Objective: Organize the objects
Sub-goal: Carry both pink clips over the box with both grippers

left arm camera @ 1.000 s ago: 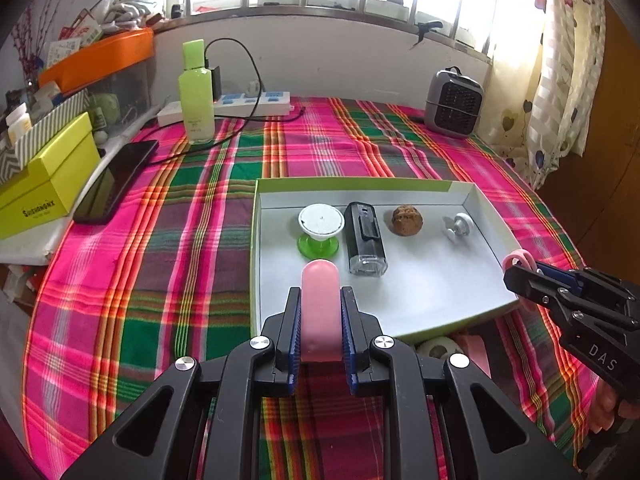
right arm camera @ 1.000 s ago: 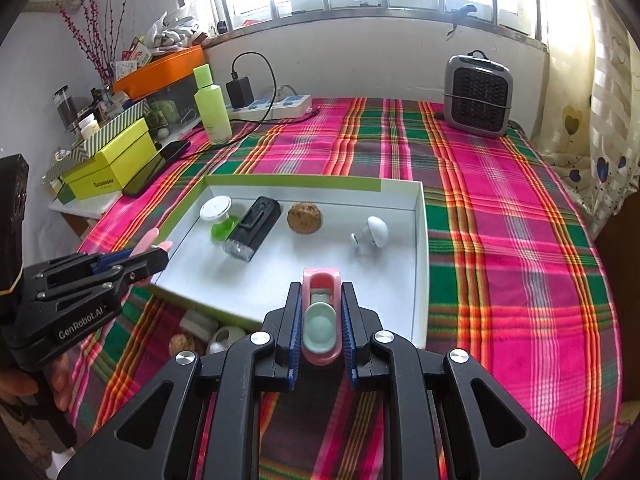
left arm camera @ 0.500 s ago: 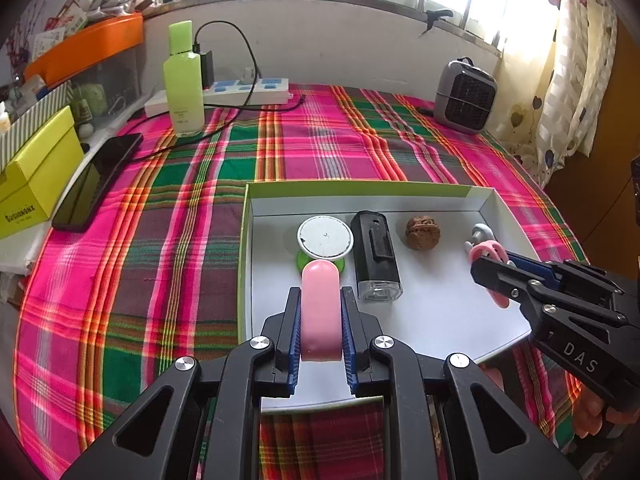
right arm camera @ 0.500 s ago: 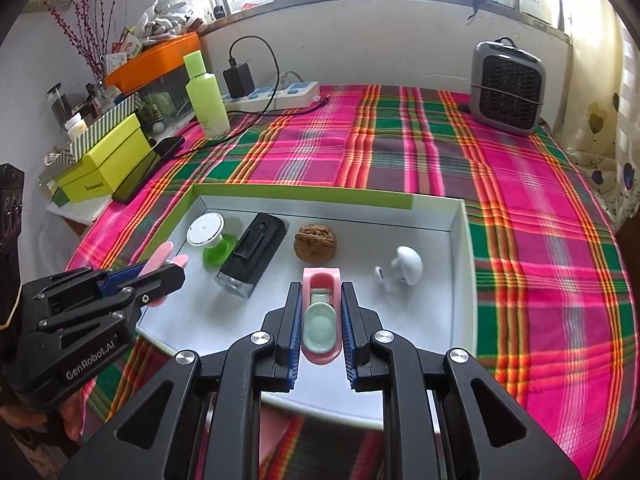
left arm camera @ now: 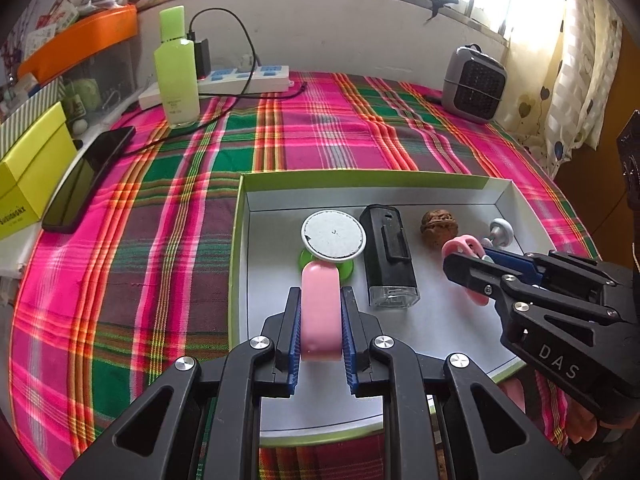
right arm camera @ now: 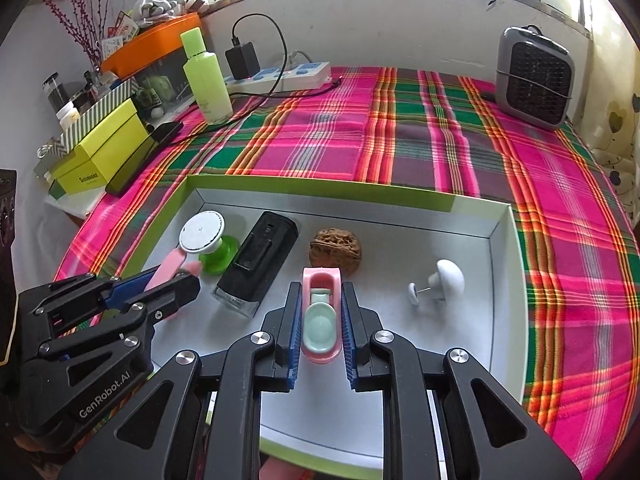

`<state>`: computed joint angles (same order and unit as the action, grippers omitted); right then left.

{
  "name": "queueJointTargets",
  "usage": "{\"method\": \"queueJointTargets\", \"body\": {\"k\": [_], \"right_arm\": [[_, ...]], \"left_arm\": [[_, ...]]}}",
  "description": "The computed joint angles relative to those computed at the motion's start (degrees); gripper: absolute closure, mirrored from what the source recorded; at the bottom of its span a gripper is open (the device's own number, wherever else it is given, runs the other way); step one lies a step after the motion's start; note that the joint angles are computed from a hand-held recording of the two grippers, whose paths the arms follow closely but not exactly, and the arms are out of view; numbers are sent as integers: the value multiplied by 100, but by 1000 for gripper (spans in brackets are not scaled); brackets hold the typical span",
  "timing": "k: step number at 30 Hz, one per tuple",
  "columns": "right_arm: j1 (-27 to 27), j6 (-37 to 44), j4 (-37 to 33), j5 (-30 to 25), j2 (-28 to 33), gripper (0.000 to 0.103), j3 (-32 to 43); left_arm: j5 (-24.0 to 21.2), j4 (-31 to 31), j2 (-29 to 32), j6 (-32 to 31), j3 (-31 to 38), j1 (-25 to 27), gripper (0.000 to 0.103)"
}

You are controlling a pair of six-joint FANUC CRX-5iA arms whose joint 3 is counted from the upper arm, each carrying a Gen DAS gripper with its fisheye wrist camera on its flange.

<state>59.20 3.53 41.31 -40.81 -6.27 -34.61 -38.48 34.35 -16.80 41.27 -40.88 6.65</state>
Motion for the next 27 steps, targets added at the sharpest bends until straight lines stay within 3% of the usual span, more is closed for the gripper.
{"method": "queueJointTargets", "body": {"k": [13, 27], "right_arm": [[-113, 235, -185, 116, 176, 85, 137], [-142, -57, 18, 242, 152, 85, 28]], "left_arm": [[117, 30, 191, 1, 106, -151, 87], [235, -78, 209, 112, 129, -221, 87]]}}
